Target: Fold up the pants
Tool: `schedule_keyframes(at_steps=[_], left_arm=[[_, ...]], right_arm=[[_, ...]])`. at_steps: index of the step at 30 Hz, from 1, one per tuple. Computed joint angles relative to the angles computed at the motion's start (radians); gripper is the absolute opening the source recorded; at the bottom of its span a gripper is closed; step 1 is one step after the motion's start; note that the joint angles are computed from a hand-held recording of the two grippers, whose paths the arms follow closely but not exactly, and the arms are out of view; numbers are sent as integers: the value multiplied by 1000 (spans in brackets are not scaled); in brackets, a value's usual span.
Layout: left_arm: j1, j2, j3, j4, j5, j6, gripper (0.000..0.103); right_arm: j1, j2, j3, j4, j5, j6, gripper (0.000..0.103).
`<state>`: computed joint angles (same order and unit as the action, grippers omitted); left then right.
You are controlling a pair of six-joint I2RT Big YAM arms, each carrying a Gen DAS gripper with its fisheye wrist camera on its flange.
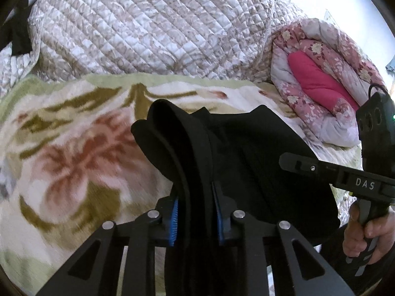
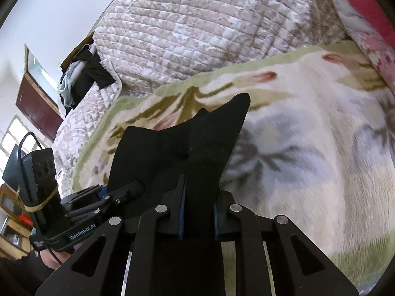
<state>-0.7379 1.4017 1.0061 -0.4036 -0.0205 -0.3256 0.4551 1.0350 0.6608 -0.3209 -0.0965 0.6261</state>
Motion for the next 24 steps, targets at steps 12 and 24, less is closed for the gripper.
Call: schedule_keyframes(at_steps=[12,24], left_arm=[[153,191,237,-32,42,100,26],[216,241,229,-41,41,8,47]], right_arm=[[-115,327,256,69,-114,-110,17],[-181,395,263,44,-31,-109,40]])
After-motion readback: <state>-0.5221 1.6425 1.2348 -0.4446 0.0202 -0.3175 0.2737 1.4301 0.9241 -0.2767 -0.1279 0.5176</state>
